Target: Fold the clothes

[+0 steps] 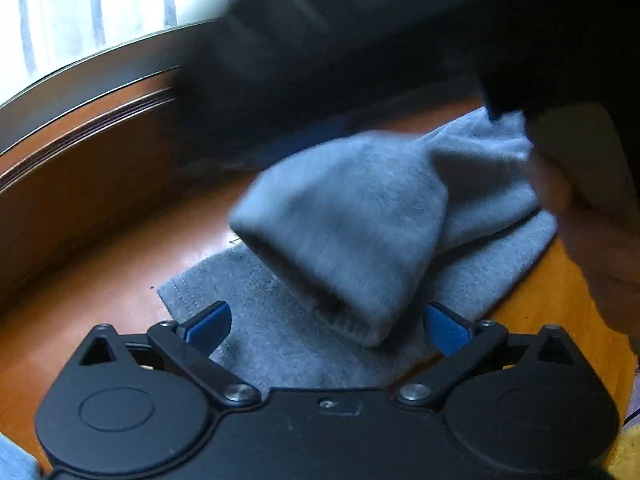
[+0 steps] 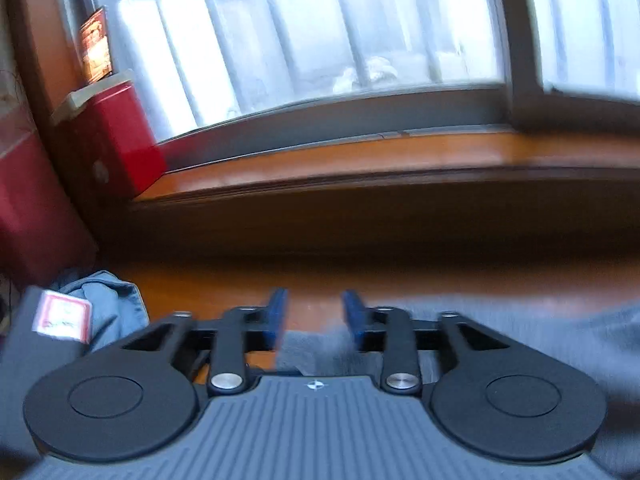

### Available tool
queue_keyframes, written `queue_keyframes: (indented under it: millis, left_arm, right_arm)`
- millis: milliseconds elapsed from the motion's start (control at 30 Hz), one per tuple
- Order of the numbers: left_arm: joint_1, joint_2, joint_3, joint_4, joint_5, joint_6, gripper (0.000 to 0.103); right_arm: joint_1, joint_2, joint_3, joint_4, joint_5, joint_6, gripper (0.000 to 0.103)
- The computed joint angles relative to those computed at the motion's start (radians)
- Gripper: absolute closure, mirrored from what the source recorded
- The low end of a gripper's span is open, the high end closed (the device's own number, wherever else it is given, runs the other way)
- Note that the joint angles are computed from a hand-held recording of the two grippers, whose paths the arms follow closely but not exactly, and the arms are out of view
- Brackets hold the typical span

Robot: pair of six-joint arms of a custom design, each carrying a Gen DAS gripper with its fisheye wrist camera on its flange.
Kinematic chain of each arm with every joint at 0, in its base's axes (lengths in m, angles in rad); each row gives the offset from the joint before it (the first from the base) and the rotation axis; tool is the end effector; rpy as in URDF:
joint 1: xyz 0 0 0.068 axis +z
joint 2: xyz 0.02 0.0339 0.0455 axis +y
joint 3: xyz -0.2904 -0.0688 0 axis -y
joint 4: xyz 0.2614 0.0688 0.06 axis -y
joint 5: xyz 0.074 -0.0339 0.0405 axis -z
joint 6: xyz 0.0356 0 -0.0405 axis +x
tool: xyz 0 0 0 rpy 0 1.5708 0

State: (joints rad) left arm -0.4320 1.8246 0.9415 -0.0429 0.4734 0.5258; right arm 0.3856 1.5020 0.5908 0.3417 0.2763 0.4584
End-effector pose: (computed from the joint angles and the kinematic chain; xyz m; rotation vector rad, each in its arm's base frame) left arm 0.3281 -0.1691 0.1462 1.2912 2.0627 -0.5465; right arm 0.2805 0.1034 0.1750 0.2380 2.1097 0.2059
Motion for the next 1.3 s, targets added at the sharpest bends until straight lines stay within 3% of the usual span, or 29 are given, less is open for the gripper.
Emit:
queue_keyframes:
  millis: [67, 267, 433, 533, 700, 733, 767, 800, 833, 933, 1000, 1100, 1233, 1267, 1300]
  left_arm:
    - [-0.001, 0.002, 0.000, -0.005, -0.007, 0.007, 0.001]
    - [0.014, -0.017, -0.011, -0.008, 0.021, 0.019, 0.000]
    - [0.049, -0.063, -0.043, -0.023, -0.002, 0.074, 0.000]
    - [0.068, -0.091, -0.073, -0.014, -0.040, 0.098, 0.000]
    - [0.094, -0.110, -0.091, -0.025, -0.077, 0.081, 0.000]
    - [0.097, -0.107, -0.087, -0.028, -0.082, 0.070, 0.000]
    - [0.098, -0.108, -0.088, -0.028, -0.088, 0.058, 0.000]
    - [0.103, -0.112, -0.090, -0.030, -0.090, 0.052, 0.000]
    - [0.108, -0.118, -0.094, -0.030, -0.089, 0.049, 0.000]
    - [0.113, -0.129, -0.098, -0.026, -0.091, 0.041, 0.000]
    - [0.117, -0.126, -0.094, -0.024, -0.092, 0.043, 0.000]
    - [0.120, -0.117, -0.086, -0.020, -0.096, 0.039, 0.000]
    - [0.121, -0.114, -0.084, -0.031, -0.095, 0.023, 0.000]
    - [0.121, -0.115, -0.084, -0.035, -0.093, 0.023, 0.000]
    - [0.125, -0.117, -0.084, -0.039, -0.090, 0.033, 0.000]
  right_arm:
    - [0.043, -0.027, -0.025, 0.016, 0.109, 0.002, 0.028]
    - [-0.010, -0.277, -0.206, -0.106, 0.188, 0.061, 0.028]
    - [-0.025, -0.363, -0.234, -0.320, 0.112, -0.175, 0.034]
    - [0.031, -0.290, -0.235, -0.250, 0.112, -0.370, 0.034]
    - [-0.005, -0.050, -0.186, -0.042, 0.018, -0.513, 0.036]
    - [-0.021, -0.005, -0.167, -0.020, -0.001, -0.524, 0.041]
    - [-0.036, 0.026, -0.148, -0.014, -0.008, -0.523, 0.062]
    - [-0.052, 0.039, -0.116, -0.051, -0.005, -0.488, 0.090]
    - [-0.075, 0.030, -0.074, -0.128, -0.013, -0.435, 0.098]
    - [-0.215, -0.191, -0.083, -0.185, -0.179, -0.222, 0.099]
    - [-0.272, -0.359, -0.089, -0.220, -0.239, -0.159, 0.102]
    - [-0.314, -0.534, -0.070, -0.241, -0.366, -0.109, 0.102]
    - [-0.201, -0.467, -0.036, -0.267, -0.302, -0.189, 0.094]
    - [-0.171, -0.437, -0.023, -0.281, -0.280, -0.212, 0.084]
    - [-0.141, -0.408, -0.027, -0.300, -0.234, -0.227, 0.065]
